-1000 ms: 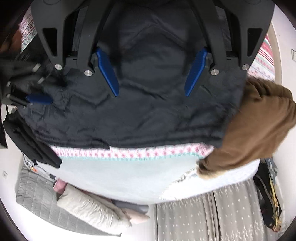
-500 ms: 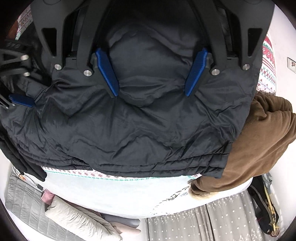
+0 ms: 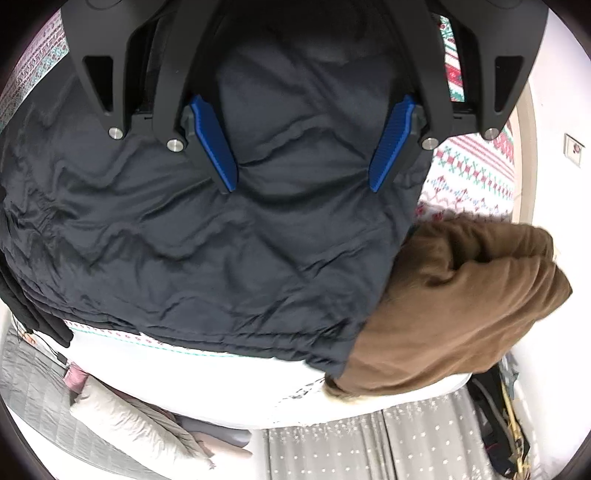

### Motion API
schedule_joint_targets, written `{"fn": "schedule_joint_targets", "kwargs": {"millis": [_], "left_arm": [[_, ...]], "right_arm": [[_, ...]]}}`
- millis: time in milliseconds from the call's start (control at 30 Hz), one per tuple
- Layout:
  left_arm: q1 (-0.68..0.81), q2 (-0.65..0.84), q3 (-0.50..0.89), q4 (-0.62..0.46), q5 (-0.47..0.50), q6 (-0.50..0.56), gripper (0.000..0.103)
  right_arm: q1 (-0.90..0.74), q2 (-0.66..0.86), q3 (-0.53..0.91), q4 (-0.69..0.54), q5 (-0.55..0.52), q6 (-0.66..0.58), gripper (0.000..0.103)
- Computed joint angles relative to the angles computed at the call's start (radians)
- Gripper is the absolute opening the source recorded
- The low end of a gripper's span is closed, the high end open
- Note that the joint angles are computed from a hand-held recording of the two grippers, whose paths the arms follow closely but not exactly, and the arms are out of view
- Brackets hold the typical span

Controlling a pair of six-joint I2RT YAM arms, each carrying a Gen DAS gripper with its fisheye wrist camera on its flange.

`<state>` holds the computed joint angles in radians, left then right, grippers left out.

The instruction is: Fold large clothes

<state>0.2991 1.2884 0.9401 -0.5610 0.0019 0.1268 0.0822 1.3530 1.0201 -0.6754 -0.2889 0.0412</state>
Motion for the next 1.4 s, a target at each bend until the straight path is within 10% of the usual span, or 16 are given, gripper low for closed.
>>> {"fn": "schedule_joint_targets", "kwargs": {"millis": [367,733,933,1400], "left_arm": [[-0.042,-0.131,-0.009,-0.079,0.030,0.000,0.075],[-0.445,-0.192,-0.029,-0.117,-0.124,-0.108,0.075],[-0.681,-0.042,0.017,-0.066,-0.336,-0.120,0.075],[-0.630,0.502,0.561,-0.224,-0.405,-0.174,0.075]], "right_arm": [[-0.176,-0.156,-0.042,-0.131,-0.121,0.020,0.076],[-0.456,-0.142,-0.111,-0.297,-0.413,0.029,0.076],[-0.486,-0.101,-0.179,-0.317,-0.490,0.015,0.076],[-0.448,-0.075,-0.236,-0.153,-0.567,0.236,0.076]]}}
